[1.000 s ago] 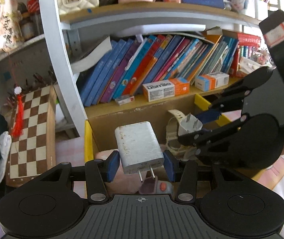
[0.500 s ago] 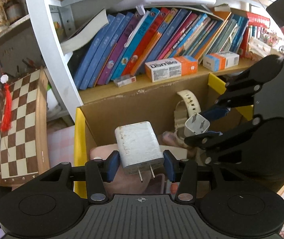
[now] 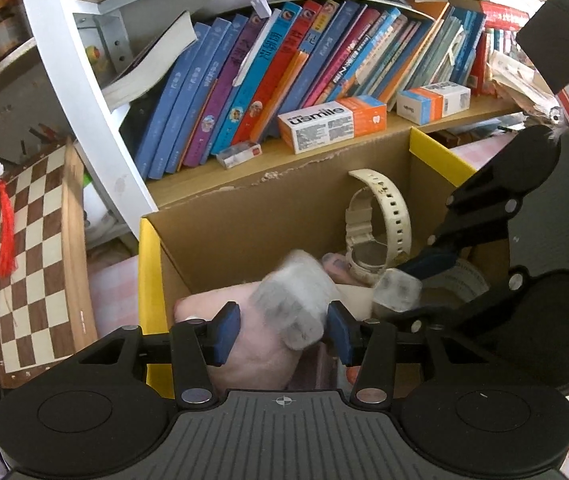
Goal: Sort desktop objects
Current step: 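Carry both chargers into the yellow box and open both grippers, then withdraw both grippers from the box back over the desk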
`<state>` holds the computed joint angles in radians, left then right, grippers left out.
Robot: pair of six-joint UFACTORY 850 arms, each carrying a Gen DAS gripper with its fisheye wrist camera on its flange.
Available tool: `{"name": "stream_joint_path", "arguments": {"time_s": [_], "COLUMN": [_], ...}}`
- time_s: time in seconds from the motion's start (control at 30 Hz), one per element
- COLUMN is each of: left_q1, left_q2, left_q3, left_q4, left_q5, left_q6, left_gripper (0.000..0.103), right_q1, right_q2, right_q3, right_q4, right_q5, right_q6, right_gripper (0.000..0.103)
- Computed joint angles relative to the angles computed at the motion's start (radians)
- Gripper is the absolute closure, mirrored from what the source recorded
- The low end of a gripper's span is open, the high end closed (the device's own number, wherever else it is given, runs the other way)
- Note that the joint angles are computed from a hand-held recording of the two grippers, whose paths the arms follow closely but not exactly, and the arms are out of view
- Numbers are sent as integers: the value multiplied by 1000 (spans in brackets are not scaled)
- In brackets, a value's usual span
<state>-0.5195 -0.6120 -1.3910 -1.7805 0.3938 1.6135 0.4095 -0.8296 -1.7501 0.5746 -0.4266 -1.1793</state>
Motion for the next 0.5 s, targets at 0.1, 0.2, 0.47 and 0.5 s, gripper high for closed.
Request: {"name": "stream_joint_path", "arguments": {"time_s": [0.1,0.2,0.47,0.5], "left_q1": [0,-4,-27,-30], "left_q2": [7,16,77,88], "left_q3": [7,17,87,99], "left_q4": [-2,21,219,248], "left_q5": [-13,-10,25,30], "left_q6": [1,-28,-249,-283], "left_gripper": [49,48,39,38], "right_q1": [1,-1,-12,-15], "right_q2": [11,32,107,119], "right_q3": [16,41,130,143], "right_q4": [20,61,217,250], "right_q5": [2,12,58,62], "right_q6": [-25,-62,-169,-190], "right_gripper": [61,50,29,27]}}
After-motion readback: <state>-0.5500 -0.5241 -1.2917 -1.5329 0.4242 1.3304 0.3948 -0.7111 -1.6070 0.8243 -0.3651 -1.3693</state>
